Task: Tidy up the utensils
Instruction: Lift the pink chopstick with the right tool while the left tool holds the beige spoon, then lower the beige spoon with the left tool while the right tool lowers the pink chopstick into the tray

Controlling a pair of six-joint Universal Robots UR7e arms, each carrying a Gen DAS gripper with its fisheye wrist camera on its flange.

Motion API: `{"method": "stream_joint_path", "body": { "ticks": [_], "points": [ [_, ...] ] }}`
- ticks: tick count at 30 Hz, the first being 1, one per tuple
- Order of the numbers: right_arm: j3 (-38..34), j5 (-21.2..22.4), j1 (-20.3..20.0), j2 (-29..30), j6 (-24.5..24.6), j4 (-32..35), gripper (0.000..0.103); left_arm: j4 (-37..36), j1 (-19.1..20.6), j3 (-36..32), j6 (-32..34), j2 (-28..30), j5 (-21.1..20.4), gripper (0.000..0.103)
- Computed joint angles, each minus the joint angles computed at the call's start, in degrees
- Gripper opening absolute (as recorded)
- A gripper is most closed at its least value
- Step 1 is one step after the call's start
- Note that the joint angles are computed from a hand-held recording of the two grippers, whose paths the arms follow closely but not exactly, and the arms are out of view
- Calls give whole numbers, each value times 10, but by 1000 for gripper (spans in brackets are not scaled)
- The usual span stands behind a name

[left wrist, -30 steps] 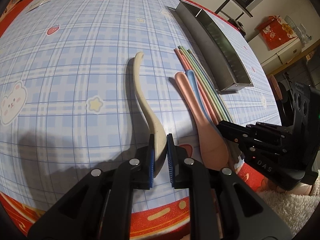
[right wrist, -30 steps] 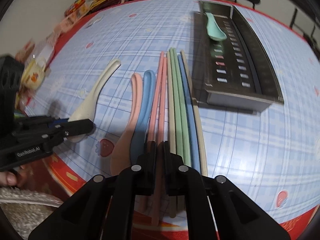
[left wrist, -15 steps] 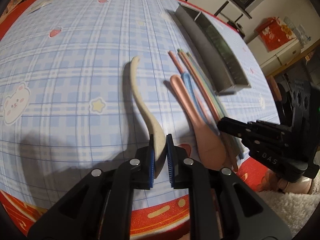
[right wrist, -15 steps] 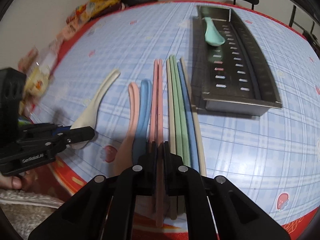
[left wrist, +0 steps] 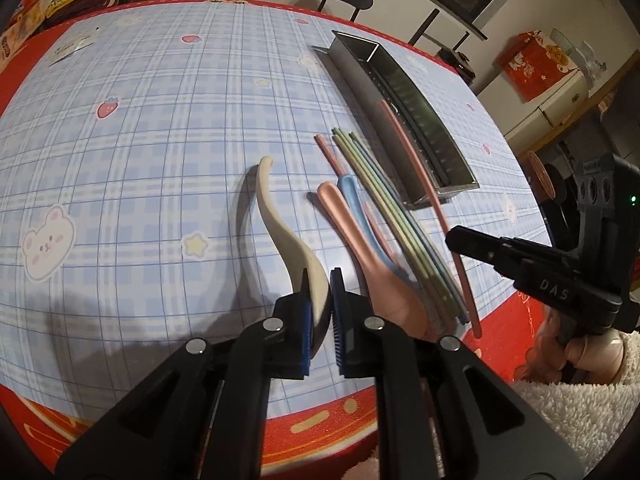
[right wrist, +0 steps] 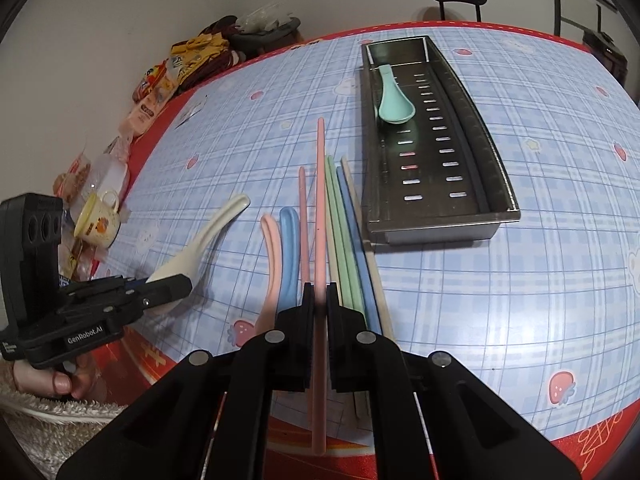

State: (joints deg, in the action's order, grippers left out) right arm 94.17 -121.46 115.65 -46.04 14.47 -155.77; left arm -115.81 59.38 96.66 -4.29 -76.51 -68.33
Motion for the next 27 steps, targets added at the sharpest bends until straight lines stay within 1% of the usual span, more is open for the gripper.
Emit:
{"method": "stream_joint_path", "body": {
  "ticks": [16, 23, 27],
  "points": [
    [-5, -6, 2, -3, -9, -22, 6, -35, -9, -22, 1, -3, -13, 12],
    [-18, -19, -6, -9, -11, -27, 6, -41, -18, -58, 12, 37, -34, 12],
    [-38, -27, -16, -10, -19, -25, 6, -55, -26, -97, 28, 82, -47, 12]
  ]
}}
